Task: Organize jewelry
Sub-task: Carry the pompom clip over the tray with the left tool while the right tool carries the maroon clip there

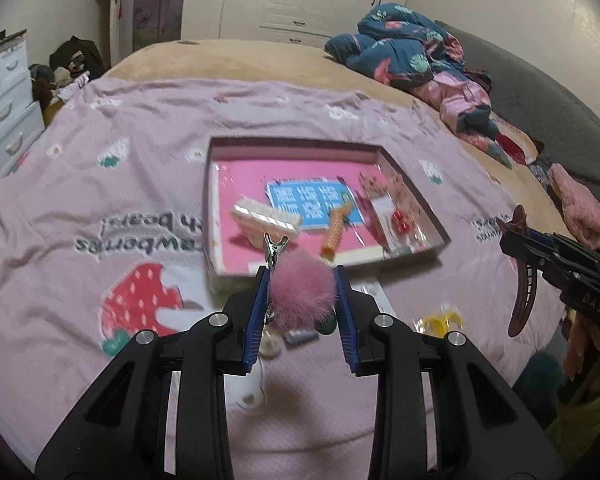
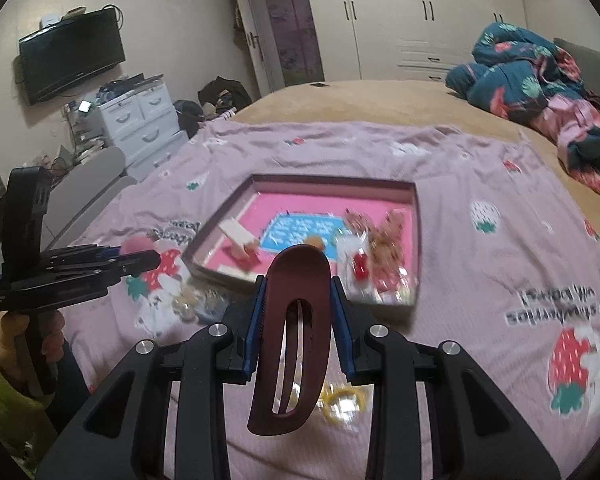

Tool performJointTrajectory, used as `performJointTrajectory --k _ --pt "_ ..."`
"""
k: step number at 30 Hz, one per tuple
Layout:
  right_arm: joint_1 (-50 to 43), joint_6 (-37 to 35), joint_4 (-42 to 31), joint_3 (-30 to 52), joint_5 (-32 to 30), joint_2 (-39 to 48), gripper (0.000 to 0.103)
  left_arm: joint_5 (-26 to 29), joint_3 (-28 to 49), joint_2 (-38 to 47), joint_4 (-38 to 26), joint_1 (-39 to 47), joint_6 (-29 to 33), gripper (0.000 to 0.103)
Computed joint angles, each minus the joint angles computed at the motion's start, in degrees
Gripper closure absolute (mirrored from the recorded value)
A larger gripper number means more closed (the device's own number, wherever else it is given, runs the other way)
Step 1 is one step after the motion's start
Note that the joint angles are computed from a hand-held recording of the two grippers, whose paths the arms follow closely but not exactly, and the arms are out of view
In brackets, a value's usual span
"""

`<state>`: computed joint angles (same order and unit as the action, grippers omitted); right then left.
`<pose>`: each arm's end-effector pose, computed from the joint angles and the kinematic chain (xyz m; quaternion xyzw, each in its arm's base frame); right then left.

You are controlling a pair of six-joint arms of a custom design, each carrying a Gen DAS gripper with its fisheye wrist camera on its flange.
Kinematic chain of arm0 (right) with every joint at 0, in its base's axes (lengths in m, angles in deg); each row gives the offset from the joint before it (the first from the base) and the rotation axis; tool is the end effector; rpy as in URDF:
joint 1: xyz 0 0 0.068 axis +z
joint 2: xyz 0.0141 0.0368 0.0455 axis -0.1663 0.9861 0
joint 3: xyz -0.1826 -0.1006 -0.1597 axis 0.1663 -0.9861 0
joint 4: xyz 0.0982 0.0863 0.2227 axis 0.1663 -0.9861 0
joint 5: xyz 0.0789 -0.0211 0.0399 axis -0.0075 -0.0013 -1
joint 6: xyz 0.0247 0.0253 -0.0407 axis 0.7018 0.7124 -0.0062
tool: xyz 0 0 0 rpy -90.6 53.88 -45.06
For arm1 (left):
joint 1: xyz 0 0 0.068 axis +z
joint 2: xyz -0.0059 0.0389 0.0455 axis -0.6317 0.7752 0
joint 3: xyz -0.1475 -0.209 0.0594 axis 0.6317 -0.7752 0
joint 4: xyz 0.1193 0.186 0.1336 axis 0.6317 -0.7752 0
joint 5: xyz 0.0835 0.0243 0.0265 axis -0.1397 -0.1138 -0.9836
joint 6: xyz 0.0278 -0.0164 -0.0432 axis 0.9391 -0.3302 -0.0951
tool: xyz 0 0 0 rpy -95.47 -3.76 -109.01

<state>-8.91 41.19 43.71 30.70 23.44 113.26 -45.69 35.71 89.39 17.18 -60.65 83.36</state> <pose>0.2703 0.0107 0.2071 -0.0137 0.8995 0.1179 0.4206 0.3537 -0.1475 0.1910 0.1989 0.9038 -0.1717 0.3379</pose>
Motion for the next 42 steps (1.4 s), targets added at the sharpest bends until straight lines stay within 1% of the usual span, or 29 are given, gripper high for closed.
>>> performJointTrajectory --k 4,13,22,32,35,42 --pt "0.17 -0.16 0.77 3.15 0.0 2.95 0.073 -0.31 3.11 1.4 -0.65 0.53 0.01 0.079" --pt "-2.07 -1.27 1.31 10.85 -0.59 9.88 0.073 -0.09 13.12 7.53 -3.3 0.54 -0.22 0.079" --pt "-5.25 -1.62 2.78 16.75 -1.19 18.17 0.073 -0.68 25.58 17.49 -6.94 -1.94 -0.69 0.079" --pt "-7.66 -1.56 7.75 17.71 -0.96 26.23 0.073 -1.8 37.66 28.38 -11.63 -4.19 -1.14 0.079" --pt "-8.12 -0.84 10.58 16.54 -0.79 27.77 0.073 -2.16 41.65 31.63 -13.51 -4.7 -0.75 0.079" --pt "-8.18 -0.98 12.75 17.48 0.77 32.05 0.073 -2.84 51.52 38.69 -18.82 -5.68 -0.3 0.079"
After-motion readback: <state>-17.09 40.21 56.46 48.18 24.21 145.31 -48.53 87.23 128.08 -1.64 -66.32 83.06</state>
